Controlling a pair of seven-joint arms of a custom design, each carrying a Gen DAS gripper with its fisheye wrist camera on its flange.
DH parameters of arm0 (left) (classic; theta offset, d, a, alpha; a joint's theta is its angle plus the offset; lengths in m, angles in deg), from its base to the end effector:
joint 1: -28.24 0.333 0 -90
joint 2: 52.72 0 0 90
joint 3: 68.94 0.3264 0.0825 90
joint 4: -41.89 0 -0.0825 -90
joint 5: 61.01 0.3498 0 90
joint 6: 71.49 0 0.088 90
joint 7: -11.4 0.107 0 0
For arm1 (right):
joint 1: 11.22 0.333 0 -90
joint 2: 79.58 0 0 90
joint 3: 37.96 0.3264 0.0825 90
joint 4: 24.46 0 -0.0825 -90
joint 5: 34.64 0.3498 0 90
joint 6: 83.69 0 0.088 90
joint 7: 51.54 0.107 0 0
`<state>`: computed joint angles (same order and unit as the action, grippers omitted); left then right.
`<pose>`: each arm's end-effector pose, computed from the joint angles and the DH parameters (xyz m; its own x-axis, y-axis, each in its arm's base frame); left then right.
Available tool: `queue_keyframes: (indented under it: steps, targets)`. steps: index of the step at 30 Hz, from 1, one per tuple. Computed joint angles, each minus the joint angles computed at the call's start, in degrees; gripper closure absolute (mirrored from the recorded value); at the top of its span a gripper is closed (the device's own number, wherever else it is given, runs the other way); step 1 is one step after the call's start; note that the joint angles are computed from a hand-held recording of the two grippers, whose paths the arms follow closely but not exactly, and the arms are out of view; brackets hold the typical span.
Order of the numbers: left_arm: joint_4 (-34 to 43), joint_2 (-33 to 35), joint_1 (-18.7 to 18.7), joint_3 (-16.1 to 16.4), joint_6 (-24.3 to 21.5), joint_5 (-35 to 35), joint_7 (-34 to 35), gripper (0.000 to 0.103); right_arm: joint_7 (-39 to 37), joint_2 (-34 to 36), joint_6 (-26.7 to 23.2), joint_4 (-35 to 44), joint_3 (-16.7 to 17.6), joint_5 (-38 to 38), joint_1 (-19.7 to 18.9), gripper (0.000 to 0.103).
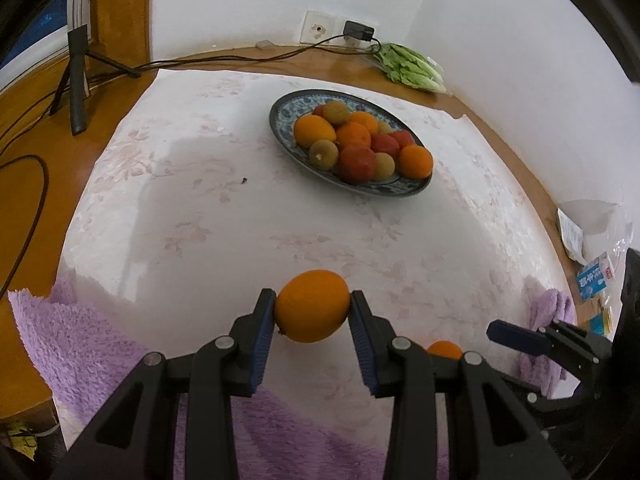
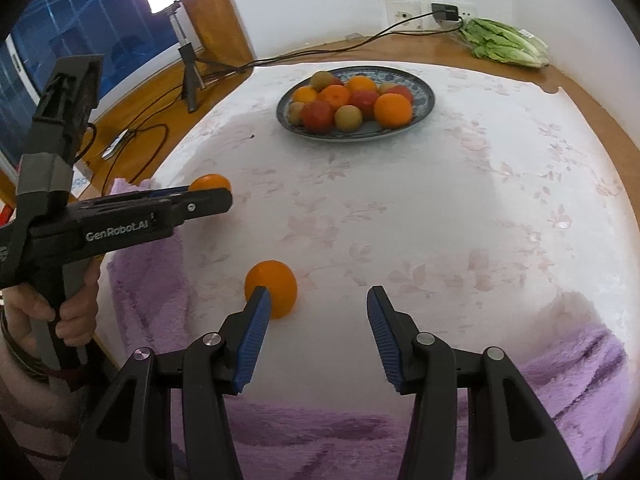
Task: Organize fruits
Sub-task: 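Carry the left gripper's orange to the plate while the right gripper carries its orange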
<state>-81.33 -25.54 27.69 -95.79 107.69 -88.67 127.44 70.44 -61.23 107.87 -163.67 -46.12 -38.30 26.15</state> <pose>0.5481 -0.2192 0.2849 -0.3897 -0.8927 0.2262 -0.8310 0.2350 -0.5042 0.4528 0.2630 0.2868 0.1038 -0.9660 -0.2367 -0.8598 0.0325 -0.5096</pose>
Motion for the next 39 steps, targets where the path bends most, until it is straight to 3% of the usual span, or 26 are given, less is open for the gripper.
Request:
queue_keyframes:
  steps: [4, 8, 11, 25, 30, 35, 39]
  targets:
    - [-0.1, -0.1, 0.3, -0.1, 0.0, -0.2, -0.1, 0.065, -0.2, 0.3, -0.1, 0.7, 0.9, -0.6, -0.5, 0.052]
    - [-0.9, -0.4, 1.4, -1.5, 0.8, -0.6, 0.4, 0.065, 0.3, 0.7, 0.0, 1.0, 4.1, -2.2, -3.4, 0.052]
    - [-1.4, -0.3, 3.1, -3.3, 1.3, -1.1, 1.1, 0.065, 0.4, 0.9, -0.4, 1.3, 4.6, -2.9, -3.6, 0.052]
    - [-0.4, 0.2, 1.5, -1.0, 0.1, -0.6, 0.0, 0.065, 1.8, 4.1, -1.3, 5.4, 14.0, -9.6, -13.0, 0.052]
    - [-0.2, 0.2, 1.0, -0.4, -0.1, -0.5, -0.3, 0.065, 1.4, 5.4, -2.7, 7.5, 13.3, -11.0, -12.0, 0.055]
    - [0.1, 0.2, -0.3, 1.1, -0.7, -0.1, -1.1, 0.065, 1.3, 6.1, -1.8, 8.0, 11.1, -11.3, -10.0, 0.069]
    - [0.2, 0.2, -0.4, 1.1, -0.7, 0.0, -1.1, 0.065, 1.2, 6.2, -1.4, 8.0, 11.4, -11.4, -10.3, 0.069]
